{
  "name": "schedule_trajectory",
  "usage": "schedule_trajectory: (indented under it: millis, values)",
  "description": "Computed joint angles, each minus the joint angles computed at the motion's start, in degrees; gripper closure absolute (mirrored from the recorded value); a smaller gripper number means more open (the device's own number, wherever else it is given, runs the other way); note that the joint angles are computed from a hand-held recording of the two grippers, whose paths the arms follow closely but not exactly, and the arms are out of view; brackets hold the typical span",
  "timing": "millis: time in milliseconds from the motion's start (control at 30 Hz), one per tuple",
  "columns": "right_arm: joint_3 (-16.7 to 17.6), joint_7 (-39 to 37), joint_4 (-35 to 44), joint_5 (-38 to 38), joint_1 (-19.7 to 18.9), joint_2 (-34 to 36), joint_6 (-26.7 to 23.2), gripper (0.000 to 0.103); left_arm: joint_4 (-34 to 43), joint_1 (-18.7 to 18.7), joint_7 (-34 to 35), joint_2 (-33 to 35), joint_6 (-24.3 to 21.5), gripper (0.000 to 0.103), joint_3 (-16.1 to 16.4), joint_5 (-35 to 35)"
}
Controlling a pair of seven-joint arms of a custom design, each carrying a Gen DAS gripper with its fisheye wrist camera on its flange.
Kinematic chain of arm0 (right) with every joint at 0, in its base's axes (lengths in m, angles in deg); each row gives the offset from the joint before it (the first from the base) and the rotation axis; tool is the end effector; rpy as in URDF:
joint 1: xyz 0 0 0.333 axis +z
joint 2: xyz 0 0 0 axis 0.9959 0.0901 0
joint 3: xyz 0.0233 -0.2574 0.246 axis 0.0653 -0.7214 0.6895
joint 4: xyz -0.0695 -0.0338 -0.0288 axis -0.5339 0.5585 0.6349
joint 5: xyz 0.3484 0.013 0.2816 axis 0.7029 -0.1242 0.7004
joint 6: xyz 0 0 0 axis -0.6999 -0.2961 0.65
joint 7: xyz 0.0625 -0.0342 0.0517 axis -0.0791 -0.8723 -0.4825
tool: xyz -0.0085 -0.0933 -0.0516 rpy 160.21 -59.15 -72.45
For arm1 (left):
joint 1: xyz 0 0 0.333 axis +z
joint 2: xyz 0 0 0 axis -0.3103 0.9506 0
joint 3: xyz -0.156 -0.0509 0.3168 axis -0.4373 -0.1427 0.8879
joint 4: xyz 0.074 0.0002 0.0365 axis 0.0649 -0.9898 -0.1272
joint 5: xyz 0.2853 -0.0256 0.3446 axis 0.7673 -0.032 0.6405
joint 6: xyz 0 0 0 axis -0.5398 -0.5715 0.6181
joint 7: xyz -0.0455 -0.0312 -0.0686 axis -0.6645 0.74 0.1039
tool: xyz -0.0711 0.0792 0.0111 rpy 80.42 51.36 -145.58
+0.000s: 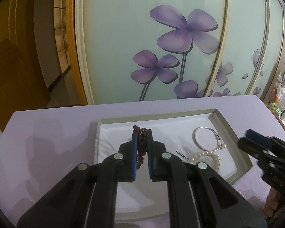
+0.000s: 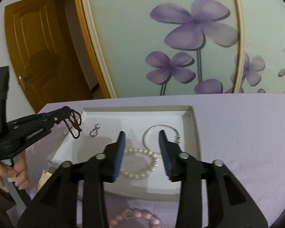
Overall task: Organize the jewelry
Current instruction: 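Release the red bracelet into the tray with the left gripper while the right gripper drops the pearl bracelet there, then grasp the cream watch with the left gripper while the right gripper grasps the pearl stud earring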
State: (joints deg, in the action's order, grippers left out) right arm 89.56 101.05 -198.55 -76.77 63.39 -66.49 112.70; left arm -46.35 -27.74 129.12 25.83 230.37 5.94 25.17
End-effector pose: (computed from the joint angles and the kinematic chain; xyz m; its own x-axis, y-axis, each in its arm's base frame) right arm 0.4868 0.1143 0.4852 -0.0834 -0.9787 -0.1877 -0.5443 0.2025 -0.8141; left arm 0.6005 -0.1746 0.5156 -0.4423 -0.8951 0.0557 -0.5969 0.2475 -0.7632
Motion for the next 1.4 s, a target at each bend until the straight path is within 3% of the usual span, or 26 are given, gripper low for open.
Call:
schedule_trajectory:
  millis: [100,367,433,467,500,667,900,967,1200,1400]
  values:
    - [2.0,0.2,-0.7,0.4,-2.3,-1.4,1.0,0.058,0.7,0.1,-2.2,1.1,-0.8,0.093,-0.2,2.6]
    - [1.8,-1.4,-1.1,2.1,-2.2,-1.5,0.6,0.058,2.7,0.5,-6.6,3.6,-3.4,0.091,-1.0,5.4]
    - [1.4,-1.2,-1.7,2.3,-1.8,-2.3,0.5,0.058,3.2,0.7,-7.1,3.8,-3.0,0.07,-1.1,4.9]
    - [1.0,-1.2,-2.0,2.4,-1.4,-2.8,0.5,0.058,3.1,0.7,-8.2,3.7,-2.2,0.049,-1.0,5.3]
    - [0.6,-1.2,-2.4,2.4,-1.0,-3.3,0.5,0.058,2.6,0.8,-8.5,3.3,-0.3,0.046,-1.0,4.8]
    - [-2.0,-1.1,-5.4,2.9,2.3,-7.4,-0.1,0.058,0.6,1.6,-5.9,-0.1,-0.2,0.037,-0.1,1.6]
    - [-5.3,0.2,-10.8,3.4,7.9,-14.9,-1.6,0.058,-7.6,1.2,-1.2,-8.5,-1.0,0.019,4.3,-3.1]
    - [-5.2,1.1,-12.1,3.4,8.7,-17.2,-2.3,0.051,-10.9,0.3,1.3,-11.4,-1.8,0.016,6.0,-5.3]
    - [-5.9,4.8,-16.7,3.5,12.4,-24.4,-4.7,0.04,-21.0,-0.9,3.6,-19.1,-0.9,0.005,7.0,-3.1]
    - [-7.0,8.2,-19.3,3.1,15.8,-27.3,-7.1,0.035,-24.7,-3.0,1.7,-21.8,-1.3,0.002,8.1,-0.8]
